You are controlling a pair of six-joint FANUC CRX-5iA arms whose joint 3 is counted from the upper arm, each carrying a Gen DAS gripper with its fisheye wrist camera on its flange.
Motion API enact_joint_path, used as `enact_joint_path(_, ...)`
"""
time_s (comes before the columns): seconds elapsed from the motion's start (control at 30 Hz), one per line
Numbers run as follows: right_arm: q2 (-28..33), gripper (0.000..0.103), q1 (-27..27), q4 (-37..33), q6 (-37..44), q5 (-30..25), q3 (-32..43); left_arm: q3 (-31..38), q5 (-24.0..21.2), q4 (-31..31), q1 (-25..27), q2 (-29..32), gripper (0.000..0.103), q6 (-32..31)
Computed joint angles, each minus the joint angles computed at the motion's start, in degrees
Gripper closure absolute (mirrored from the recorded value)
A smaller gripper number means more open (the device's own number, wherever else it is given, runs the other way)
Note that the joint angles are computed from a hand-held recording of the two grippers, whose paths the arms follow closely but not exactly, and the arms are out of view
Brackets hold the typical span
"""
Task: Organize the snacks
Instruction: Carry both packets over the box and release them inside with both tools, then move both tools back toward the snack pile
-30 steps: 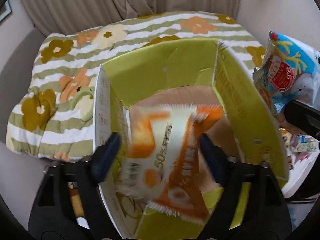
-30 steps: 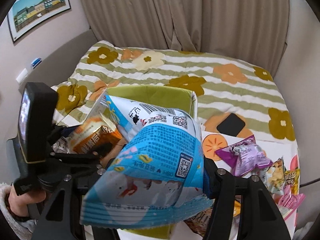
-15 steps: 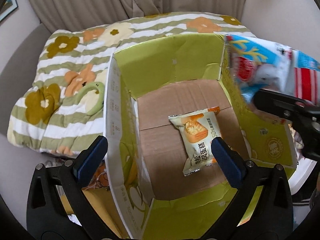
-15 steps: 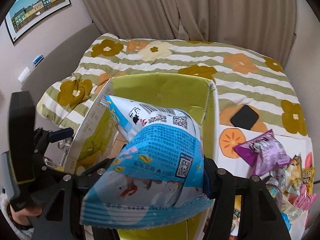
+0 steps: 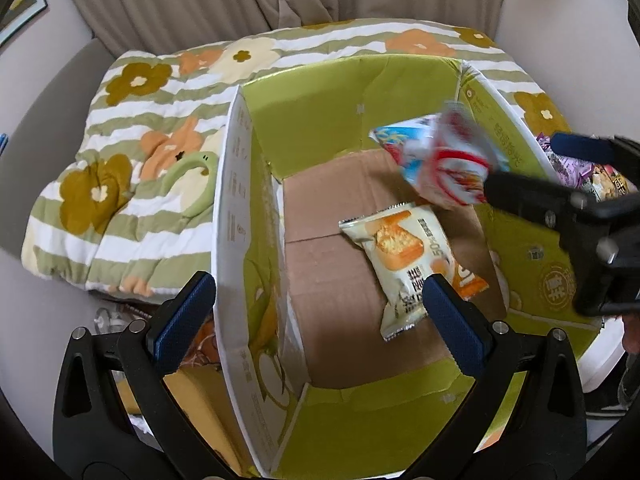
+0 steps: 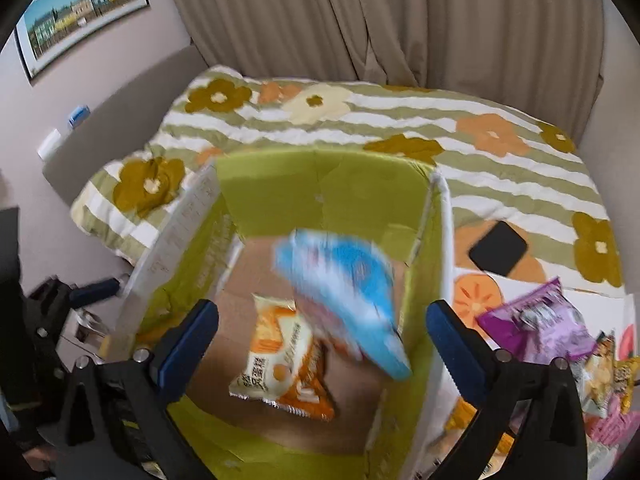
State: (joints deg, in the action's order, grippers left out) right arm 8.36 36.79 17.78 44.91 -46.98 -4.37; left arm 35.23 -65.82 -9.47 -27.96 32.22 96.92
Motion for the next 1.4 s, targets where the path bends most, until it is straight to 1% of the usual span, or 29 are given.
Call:
enact_joint_path(0.03, -0.08, 0.0, 0.24, -0.2, -0.5, -1.24, 0.04, -0.39, 0.05, -0.32, -0.13, -0.35, 0.001, 0.31)
enact_joint_path(0.2, -1.91, 0.0, 0.98, -0.47, -1.23, -2.88, -1.05, -2.37, 0.29, -2.24, -1.01, -2.58, 0.001, 2.2)
enact_joint_path(0.4, -5.94, 0.0, 3.37, 4.06, -5.78, -1.91, -4.63, -6.36, 2.0, -3.11, -1.57, -6.74, 0.001, 4.0)
enact_joint_path(0.5, -8.97, 0.0, 4.91, 8.19, -10.41, -1.04, -7.78, -7.97, 3.27, -3.47, -1.93, -8.72, 0.001, 4.41)
enact_joint_path(0.63, -12.42, 0.0, 6.35, 12.21, -15.8, -0.7, -10.9, -10.94, 6.51, -1.75, -2.02, -11.81, 0.001, 3.36)
enact_joint_path(0.7, -14.24, 0.0, 7.14, 14.54, -18.92, -2.22, -12.44, -11.8, 7.93, -0.76, -2.28, -12.83, 0.001, 2.65)
enact_joint_path(0.8, -17.34, 0.0, 8.35, 18.31, -22.83, -4.25, -15.41, -11.94, 8.84, -0.58, -3.76, -13.53, 0.001, 2.53)
enact_joint_path(0.93, -24.4, 0.0, 9.44, 21.89, -26.4, -5.89, -20.8, -12.06, 9.94, -0.32, -6.19, -14.15, 0.001, 3.11)
enact_joint_path(1.07, -31.64, 0.0, 9.77, 23.05, -26.12, -8.76, -25.37, -11.97, 11.07, 0.08, -9.22, -14.04, 0.001, 5.04)
enact_joint_path(1.17, -36.22, 0.0, 9.98, 23.38, -25.09, -11.98, -28.35, -9.54, 9.53, -0.73, -12.21, -12.22, 0.001, 8.16)
enact_joint_path(1.3, -43.21, 0.0, 8.55, 20.1, -20.59, -14.11, -31.69, -6.01, 7.04, -1.13, -16.31, -8.82, 0.001, 12.8)
enact_joint_path(1.4, -48.69, 0.0, 6.29, 16.08, -15.71, -15.33, -33.87, -3.28, 5.32, -0.5, -18.97, -5.78, 0.001, 15.22)
